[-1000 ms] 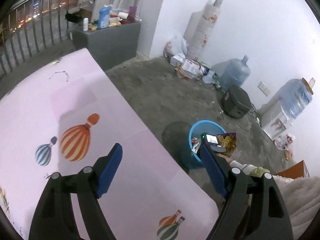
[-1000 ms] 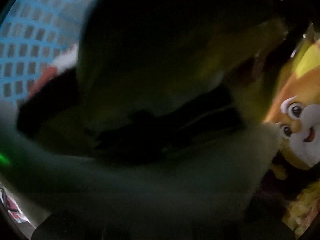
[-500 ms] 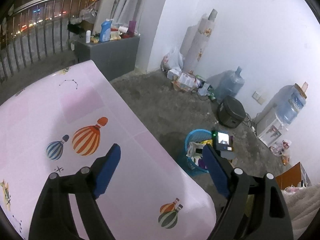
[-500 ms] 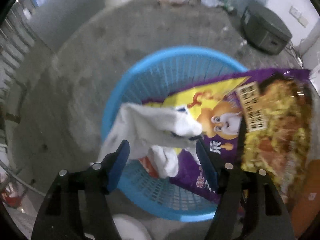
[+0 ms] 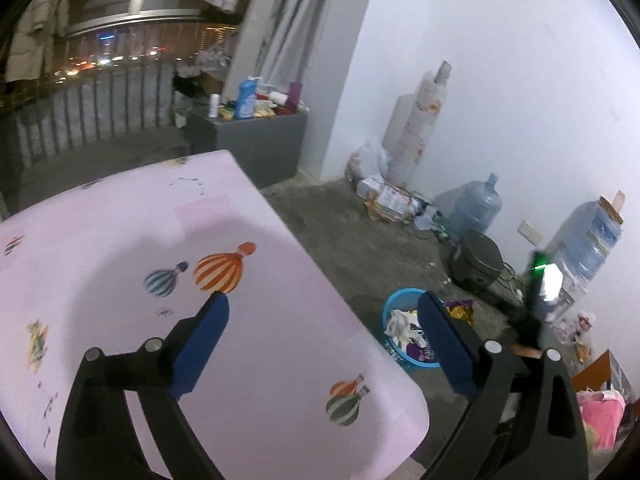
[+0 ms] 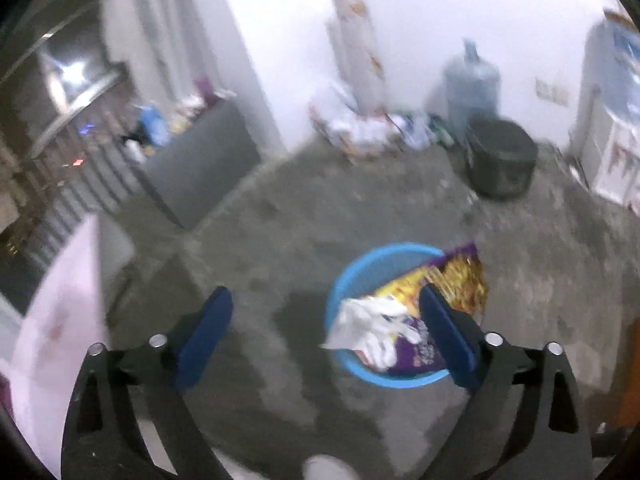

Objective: Collect trash

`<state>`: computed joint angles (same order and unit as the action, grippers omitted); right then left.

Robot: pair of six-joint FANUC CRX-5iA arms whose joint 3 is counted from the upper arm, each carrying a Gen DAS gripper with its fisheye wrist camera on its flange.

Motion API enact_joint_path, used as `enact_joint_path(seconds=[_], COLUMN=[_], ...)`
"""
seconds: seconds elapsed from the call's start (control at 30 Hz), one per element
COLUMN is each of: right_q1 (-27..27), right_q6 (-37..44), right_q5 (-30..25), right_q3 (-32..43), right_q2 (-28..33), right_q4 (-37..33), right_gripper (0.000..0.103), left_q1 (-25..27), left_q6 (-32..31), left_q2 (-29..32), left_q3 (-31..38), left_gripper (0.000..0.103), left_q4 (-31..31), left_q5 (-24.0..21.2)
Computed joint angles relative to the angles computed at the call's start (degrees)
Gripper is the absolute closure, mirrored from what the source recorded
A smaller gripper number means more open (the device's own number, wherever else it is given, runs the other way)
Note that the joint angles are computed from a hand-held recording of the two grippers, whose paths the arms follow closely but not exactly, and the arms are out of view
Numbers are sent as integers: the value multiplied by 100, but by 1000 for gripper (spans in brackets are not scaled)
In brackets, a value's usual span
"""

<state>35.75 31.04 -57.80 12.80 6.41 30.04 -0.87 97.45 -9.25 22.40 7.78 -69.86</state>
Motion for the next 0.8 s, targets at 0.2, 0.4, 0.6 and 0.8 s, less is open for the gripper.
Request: enact_joint_path(seconds=[0.2,0.4,0.6,0.8], right_q1=[705,1165,1533,1850], right_q6=[329,183,129,410], right_q5=[213,798,877,713], right_q3=[-66,-537,-721,-785], right_q2=[-453,-868,-991,-866], right_q4=[558,956,778,1408], right_gripper=[8,8,8,8], left_q1=[-308,-712,-1824,-1819], left_q6=[771,1505,2074,2487], left_q2=[-387,-595,-613,-616], left_q3=[-32,120,462,594], left_gripper=[6,6,6,6], left_q4=[-805,-1703,-3366,-3765], left_q5=[-379,-1010,-1943,-2451])
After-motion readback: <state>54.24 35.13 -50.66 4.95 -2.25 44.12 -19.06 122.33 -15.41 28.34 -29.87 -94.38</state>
